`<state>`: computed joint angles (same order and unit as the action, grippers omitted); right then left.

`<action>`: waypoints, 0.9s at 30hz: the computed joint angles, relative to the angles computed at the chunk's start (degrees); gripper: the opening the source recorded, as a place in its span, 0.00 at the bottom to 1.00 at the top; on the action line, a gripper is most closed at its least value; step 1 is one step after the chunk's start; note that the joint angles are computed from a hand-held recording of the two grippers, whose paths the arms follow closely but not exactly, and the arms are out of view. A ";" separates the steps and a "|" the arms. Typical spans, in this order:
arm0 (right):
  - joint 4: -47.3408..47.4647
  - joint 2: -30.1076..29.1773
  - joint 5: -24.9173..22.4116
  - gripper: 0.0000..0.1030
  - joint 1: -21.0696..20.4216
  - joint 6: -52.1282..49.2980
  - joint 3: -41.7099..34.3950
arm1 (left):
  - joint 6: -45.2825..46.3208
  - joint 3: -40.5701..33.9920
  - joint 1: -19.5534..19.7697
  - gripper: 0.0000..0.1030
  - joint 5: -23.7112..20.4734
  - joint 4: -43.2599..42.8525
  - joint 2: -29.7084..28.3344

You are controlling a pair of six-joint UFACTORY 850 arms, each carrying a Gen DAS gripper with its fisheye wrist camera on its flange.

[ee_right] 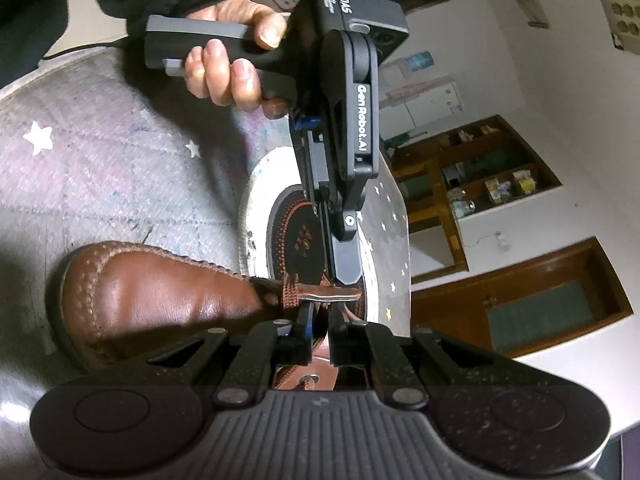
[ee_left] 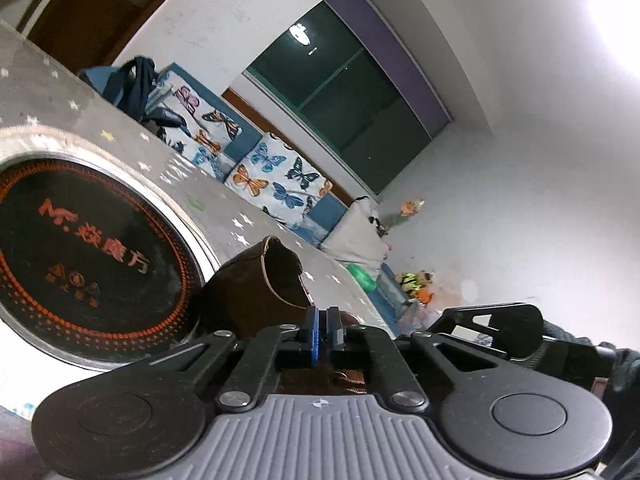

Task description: Lace up shoes with both hands

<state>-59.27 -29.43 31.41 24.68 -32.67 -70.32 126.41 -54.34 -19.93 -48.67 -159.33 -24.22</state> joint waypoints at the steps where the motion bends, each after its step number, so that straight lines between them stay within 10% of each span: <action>1: 1.57 0.33 0.16 0.06 0.08 -0.69 0.56 | 1.56 0.25 -0.34 0.03 0.90 -1.29 0.53; 9: 19.85 5.66 -3.86 0.49 1.97 4.22 6.05 | 9.69 4.30 -2.20 0.04 3.68 -13.17 5.05; 17: 30.04 10.26 -7.10 0.81 0.69 17.84 11.65 | 5.04 7.01 -3.70 0.43 -1.45 -16.69 5.44; 27: 27.83 11.12 -10.32 0.93 -2.92 38.44 14.60 | 7.34 3.55 -5.79 0.28 -0.91 -20.34 2.36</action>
<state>-31.45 -18.31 21.09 21.76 5.77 -55.72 133.75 -50.79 -25.73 -49.59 -179.67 -21.86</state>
